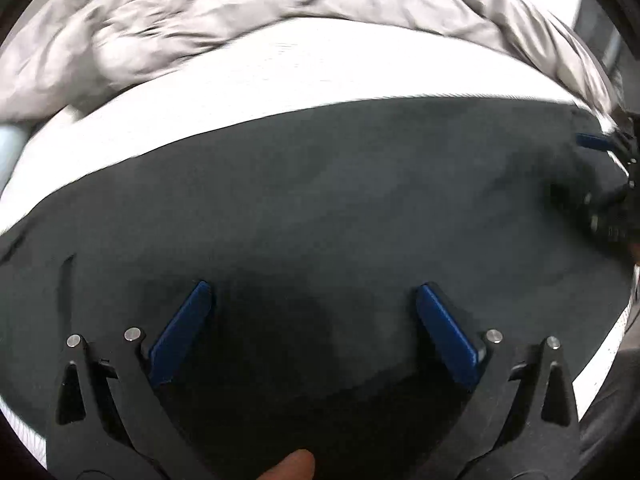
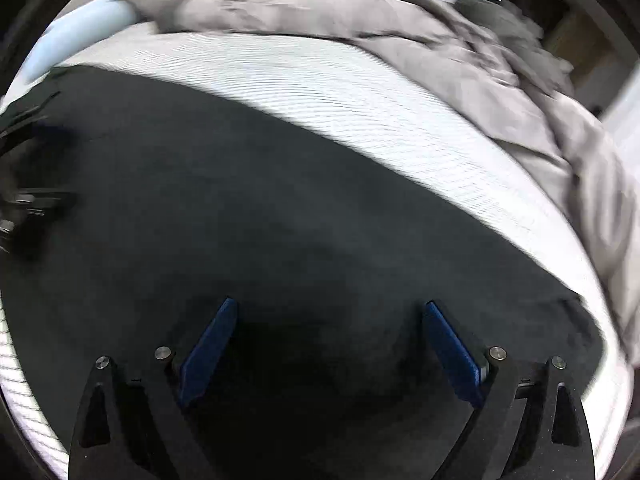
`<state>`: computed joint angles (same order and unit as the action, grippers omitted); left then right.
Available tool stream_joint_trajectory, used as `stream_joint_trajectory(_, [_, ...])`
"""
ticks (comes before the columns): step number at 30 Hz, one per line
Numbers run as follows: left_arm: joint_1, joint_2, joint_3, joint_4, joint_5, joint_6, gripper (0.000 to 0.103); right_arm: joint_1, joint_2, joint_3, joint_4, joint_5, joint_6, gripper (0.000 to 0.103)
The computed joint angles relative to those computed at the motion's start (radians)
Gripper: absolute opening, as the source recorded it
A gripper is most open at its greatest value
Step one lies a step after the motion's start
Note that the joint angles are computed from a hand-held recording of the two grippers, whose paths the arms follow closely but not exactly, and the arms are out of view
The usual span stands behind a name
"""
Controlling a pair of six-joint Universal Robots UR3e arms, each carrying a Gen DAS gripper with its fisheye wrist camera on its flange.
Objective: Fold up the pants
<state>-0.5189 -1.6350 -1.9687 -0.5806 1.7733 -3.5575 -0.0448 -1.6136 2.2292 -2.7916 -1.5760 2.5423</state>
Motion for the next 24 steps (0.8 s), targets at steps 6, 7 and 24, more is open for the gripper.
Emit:
stream_joint_trajectory(6, [0.026,0.147,-0.13,0.013,-0.009,0.003,0.102,-0.186,0.053,-0.024,-0.069,-0.088,0.102,0.099])
stream_joint_trajectory(7, [0.017,0.157,-0.12,-0.002,-0.005,-0.004,0.102,-0.198,0.033,-0.025,-0.041,-0.069,0.108,0.099])
stream_joint_trajectory(24, [0.071,-0.131,0.208,-0.134,0.024,-0.012,0.102,0.123,0.219,-0.212,0.048,0.017,0.206,0.1])
